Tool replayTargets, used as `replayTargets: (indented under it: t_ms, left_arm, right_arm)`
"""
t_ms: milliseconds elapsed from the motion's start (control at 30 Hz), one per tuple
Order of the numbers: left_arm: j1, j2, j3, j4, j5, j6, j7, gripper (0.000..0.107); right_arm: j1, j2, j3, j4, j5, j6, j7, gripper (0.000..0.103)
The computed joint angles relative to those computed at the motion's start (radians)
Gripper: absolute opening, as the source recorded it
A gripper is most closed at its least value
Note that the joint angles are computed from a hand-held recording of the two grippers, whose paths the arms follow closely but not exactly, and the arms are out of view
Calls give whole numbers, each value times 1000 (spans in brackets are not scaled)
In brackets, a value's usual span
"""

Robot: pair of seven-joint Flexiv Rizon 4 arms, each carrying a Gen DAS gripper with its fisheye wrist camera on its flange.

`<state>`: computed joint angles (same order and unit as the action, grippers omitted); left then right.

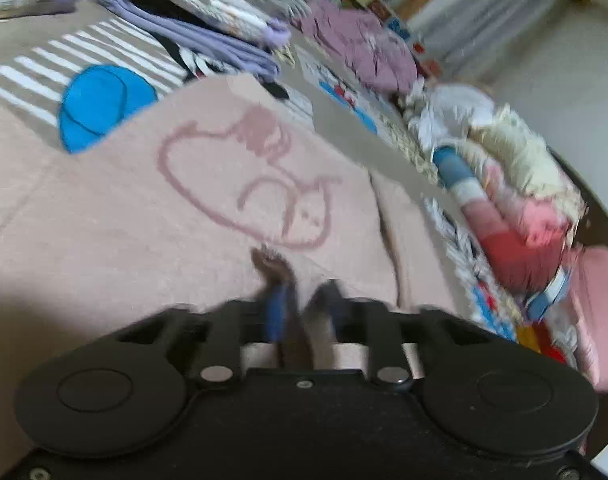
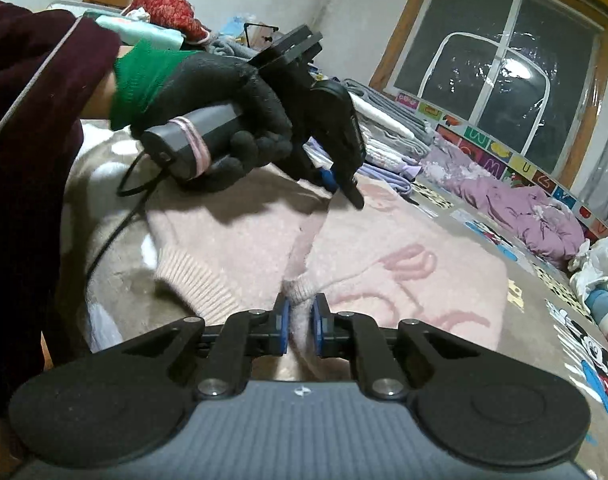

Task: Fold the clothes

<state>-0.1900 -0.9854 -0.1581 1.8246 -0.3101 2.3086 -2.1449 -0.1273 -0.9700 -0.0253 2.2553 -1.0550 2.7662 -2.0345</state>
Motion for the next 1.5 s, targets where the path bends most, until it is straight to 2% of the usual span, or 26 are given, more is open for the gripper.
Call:
replayTargets:
  t_ms: [33,100,267,567,667,700,733,767,800,867,1033,1100,1133,1167,1300,1500]
  left_arm:
    - [-3,5,0,16,-9,27,-15,58]
    - [4,26,-12,53,-1,46,-39,59]
    - [80,30,-93,88,121,25,-157,59]
    - [90,-1,-97,39,192,16,-234,59]
    - [51,-12,-67,14,155,12,-215,49]
    - [36,-13,-55,7,139,6,-201,39]
    - [21,-14,-44,0,122,0,-186,34]
    - [7,-17,-33,-9,106,-4,-170,23]
    - [-6,-23,-24,-21,94,-3,-153,7]
    - [-34,-27,-1,-39,67,-3,-109,6]
    - [6,-26,-25,-40,159,108,-77,6]
    - [21,-26,-37,-30,178,135,-78,6]
    - [27,-26,-42,-26,183,144,-80,6]
    - [34,-24,-48,-19,190,151,-84,6]
    - [39,-5,-49,13,189,176,-85,5]
    - [37,27,-35,79,152,234,-93,0]
  right_arm:
    - [-1,0,3,3,6,7,-6,14]
    - [-3,0,8,6,15,25,-18,14]
    - [-4,5,2,13,24,46,-33,16]
    - [-50,5,-7,-42,-66,31,228,13]
    - [-66,-4,-11,-72,-113,38,360,13]
    - [-65,-5,-12,-72,-111,45,377,13]
    - [-65,-8,-15,-75,-113,51,392,13]
    - [-61,-10,-18,-74,-109,58,391,13]
    - [-54,-10,-21,-71,-101,63,376,13]
    - [-39,-11,-28,-62,-93,69,338,13]
    - [-26,-6,-37,-33,-73,80,248,16]
    - [-23,3,-34,-6,-32,100,166,27]
    - [-20,6,-33,7,-11,111,119,39]
    - [-14,6,-34,18,12,118,65,45]
    - [21,4,-28,42,135,90,-67,44]
    - [10,4,-7,38,181,65,-73,43]
